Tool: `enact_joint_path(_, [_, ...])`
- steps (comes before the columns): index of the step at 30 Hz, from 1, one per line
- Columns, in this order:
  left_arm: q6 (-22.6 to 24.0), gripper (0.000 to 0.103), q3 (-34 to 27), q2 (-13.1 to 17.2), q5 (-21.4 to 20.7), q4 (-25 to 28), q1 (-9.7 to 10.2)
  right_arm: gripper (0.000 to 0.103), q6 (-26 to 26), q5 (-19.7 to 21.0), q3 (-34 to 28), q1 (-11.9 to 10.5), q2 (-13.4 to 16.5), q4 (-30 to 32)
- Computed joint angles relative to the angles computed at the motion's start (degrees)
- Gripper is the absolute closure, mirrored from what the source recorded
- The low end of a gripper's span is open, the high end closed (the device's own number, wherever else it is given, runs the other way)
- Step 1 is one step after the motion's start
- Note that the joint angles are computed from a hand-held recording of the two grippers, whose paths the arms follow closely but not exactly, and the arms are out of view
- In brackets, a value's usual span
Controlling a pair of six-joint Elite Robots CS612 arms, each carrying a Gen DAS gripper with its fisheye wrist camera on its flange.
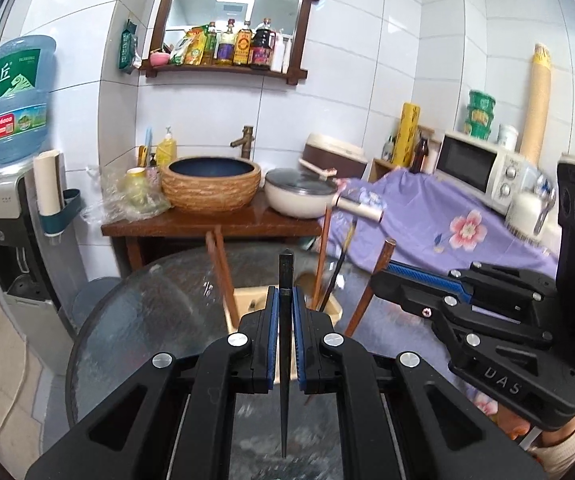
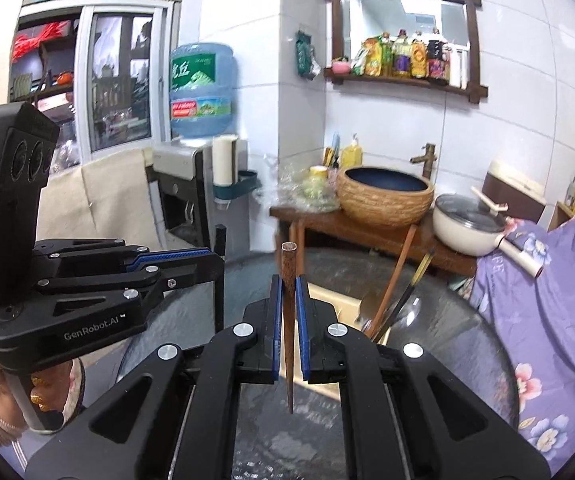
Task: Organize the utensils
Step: 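Lower both chopsticks down into the cream basket with both tools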
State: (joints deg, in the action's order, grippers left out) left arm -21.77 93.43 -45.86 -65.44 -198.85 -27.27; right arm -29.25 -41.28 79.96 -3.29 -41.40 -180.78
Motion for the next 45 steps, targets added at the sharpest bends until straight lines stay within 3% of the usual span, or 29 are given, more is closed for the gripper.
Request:
enact_joint_path(3, [-0.42,0.096,-1.92,-0.44,-0.55,0.25,0.62,0.095,2.61,-1.71,-2.34,0.34,0.12,-0.74])
enact_joint_path(11, [0.12,0.096,-9.31,0.88,5.29,3.04,1.17,0.095,11.90,-5.83,-9.82,1.32,2.36,-2.41])
enact_joint_path(15, [-0.14,0.096,-11.96,2.15,7.61,5.33,1.36,0.095,13.87,-7.75,-12.41,1.73,4.02,-2.89])
enact_joint_path(32, [-4.97,0.096,-14.23,6.73,5.53,12.87,2.65,0.095,10.15,-12.22,-15.51,2.93,9.40,2.43])
enact_joint_path(45, [-5.76,0.096,-14.73,9.09,4.83,15.20,2.86,0.095,8.21,-14.11,-15.75,3.16,10.63,1.01])
